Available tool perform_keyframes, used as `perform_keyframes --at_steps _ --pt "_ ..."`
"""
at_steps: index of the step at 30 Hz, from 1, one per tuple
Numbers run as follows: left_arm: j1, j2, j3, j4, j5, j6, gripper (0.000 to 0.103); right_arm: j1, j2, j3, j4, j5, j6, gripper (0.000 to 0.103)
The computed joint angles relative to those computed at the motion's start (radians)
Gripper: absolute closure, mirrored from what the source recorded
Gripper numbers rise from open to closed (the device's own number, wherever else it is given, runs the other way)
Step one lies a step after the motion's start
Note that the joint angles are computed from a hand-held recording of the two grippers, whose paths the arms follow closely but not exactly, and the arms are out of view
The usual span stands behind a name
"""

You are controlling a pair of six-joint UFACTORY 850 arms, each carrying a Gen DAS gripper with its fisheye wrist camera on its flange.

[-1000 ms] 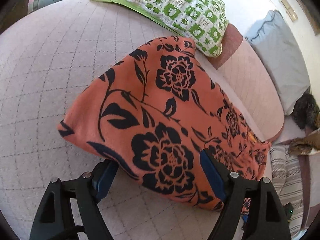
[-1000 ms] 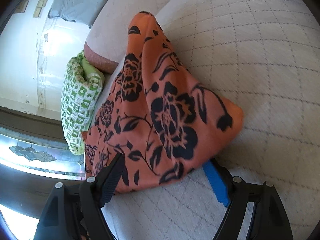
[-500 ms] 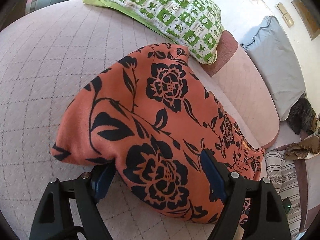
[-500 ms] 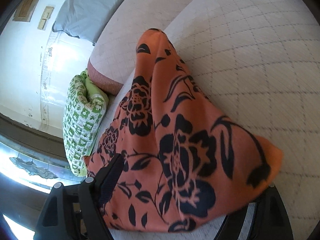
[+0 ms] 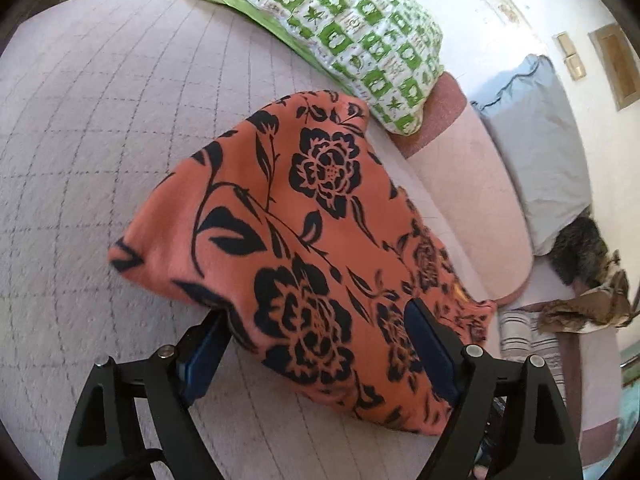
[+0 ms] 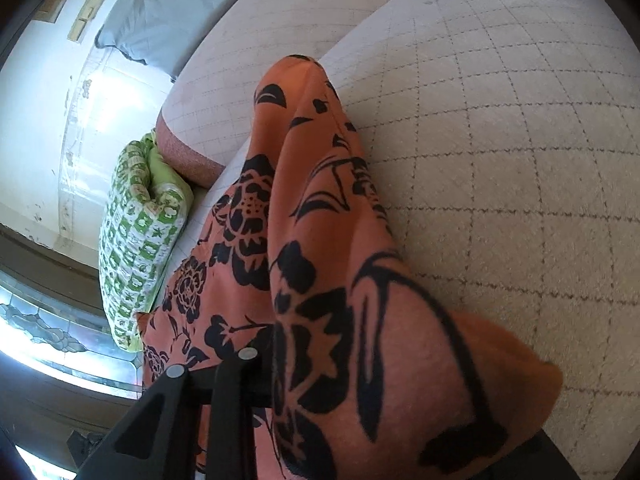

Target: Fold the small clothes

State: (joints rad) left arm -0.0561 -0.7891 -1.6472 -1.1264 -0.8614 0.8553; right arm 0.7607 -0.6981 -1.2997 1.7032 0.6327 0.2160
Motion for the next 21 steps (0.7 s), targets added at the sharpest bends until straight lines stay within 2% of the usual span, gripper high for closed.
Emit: perform_keyframes --at_steps 4,8,12,17,21 --pt "0.017 0.020 0.033 -0.050 -0.047 0.048 0.016 -0.001 0.003 0.012 -0.035 -0.011 0.050 0.070" --pt "0.008 0.019 0.035 -0.047 -0.034 0.046 0.016 0.001 0.006 0.020 -0.050 -0.013 0.072 0.070" --pt "-0.012 -0.028 -0.019 -0.001 -0.036 -0.026 0.016 0.002 0.011 0.035 -0.086 -0.015 0.123 0.069" --pt "-0.019 -0.057 -0.046 -0.046 -0.027 -0.017 0.017 0.009 0.016 0.052 -0.115 -0.008 0.166 0.069" --pt "-0.006 -0.066 -0.039 -0.133 -0.058 0.016 0.017 0.015 0.024 0.069 -0.144 -0.001 0.208 0.069"
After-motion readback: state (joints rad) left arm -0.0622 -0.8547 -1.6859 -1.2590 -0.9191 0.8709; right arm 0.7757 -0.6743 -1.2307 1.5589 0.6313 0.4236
